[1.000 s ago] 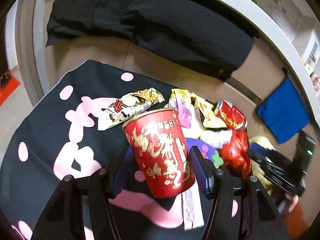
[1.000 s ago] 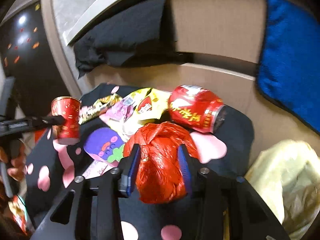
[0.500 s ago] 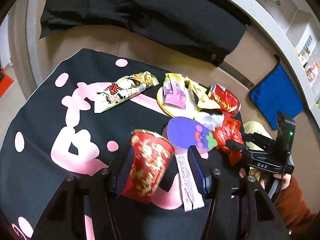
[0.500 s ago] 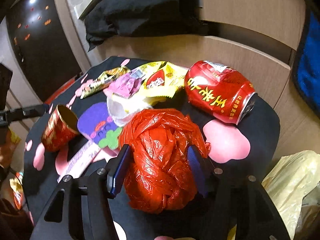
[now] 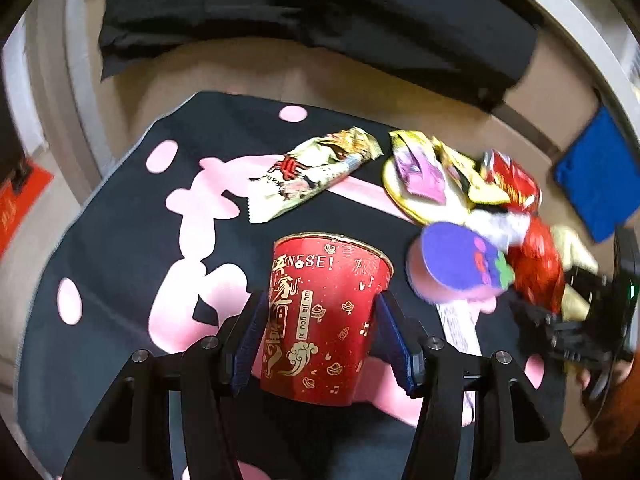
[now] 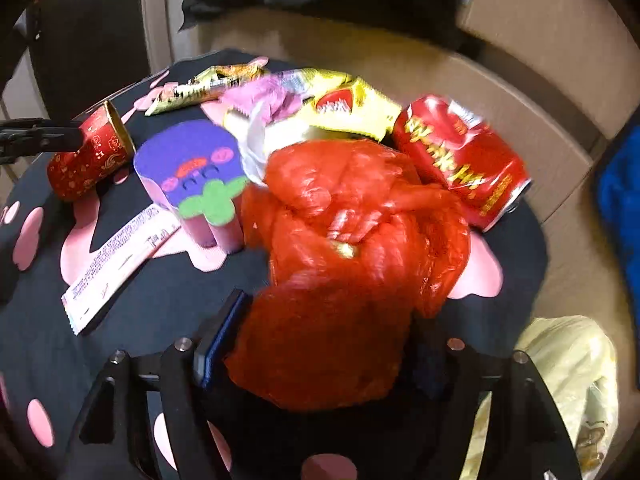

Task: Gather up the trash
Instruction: 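Grasp the red paper cup with left tool while right tool grasps red plastic bag, then carry the cup and red bag over the yellow bag while opening both tools to release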

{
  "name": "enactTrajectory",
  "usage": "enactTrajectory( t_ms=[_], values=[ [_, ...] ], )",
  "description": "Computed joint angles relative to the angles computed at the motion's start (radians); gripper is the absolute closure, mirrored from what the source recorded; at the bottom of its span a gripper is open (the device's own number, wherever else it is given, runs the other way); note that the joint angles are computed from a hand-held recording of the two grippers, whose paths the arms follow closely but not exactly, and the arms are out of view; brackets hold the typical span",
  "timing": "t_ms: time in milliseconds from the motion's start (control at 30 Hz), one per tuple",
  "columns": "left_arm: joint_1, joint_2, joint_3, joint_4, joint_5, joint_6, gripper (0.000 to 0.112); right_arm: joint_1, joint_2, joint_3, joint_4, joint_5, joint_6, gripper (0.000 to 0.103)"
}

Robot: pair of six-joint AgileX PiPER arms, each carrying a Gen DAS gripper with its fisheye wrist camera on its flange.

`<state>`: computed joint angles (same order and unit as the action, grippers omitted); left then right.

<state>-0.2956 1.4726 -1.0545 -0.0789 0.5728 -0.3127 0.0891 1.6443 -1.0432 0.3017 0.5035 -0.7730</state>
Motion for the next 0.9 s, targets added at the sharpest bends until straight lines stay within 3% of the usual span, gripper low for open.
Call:
enactTrajectory(
  t_ms=[167,367,500,600,733,900],
  values=[
    [0.029,0.027,-0.018,-0.066,0.000,0.044,0.055,-0.030,-0.030,0.036,0.099,-0.001,-0.071,0.048],
    [0.001,0.062,-0.052,-0.018,0.019,-0.023,0.049,-0.132,-0.045,-0.005,0.340,0.174,-0.238,0.048],
    [0.001,0.091,-0.069,-0.076,0.038,0.000,0.048,-0.104,-0.067,0.013,0.299,0.115,-0.203,0.048],
    [-0.028,0.070,-0.059,0.001,0.029,-0.095,0.051,-0.067,-0.045,-0.005,0.223,0.075,-0.097,0.054],
    [-0.076,0.022,-0.052,0.129,0.022,-0.208,0.052,-0.111,-0.073,0.000,0.375,0.116,-0.198,0.057],
    [-0.145,-0.023,-0.078,0.265,0.031,-0.329,0.052,-0.134,-0.129,-0.016,0.406,0.146,-0.188,0.058]
  ],
)
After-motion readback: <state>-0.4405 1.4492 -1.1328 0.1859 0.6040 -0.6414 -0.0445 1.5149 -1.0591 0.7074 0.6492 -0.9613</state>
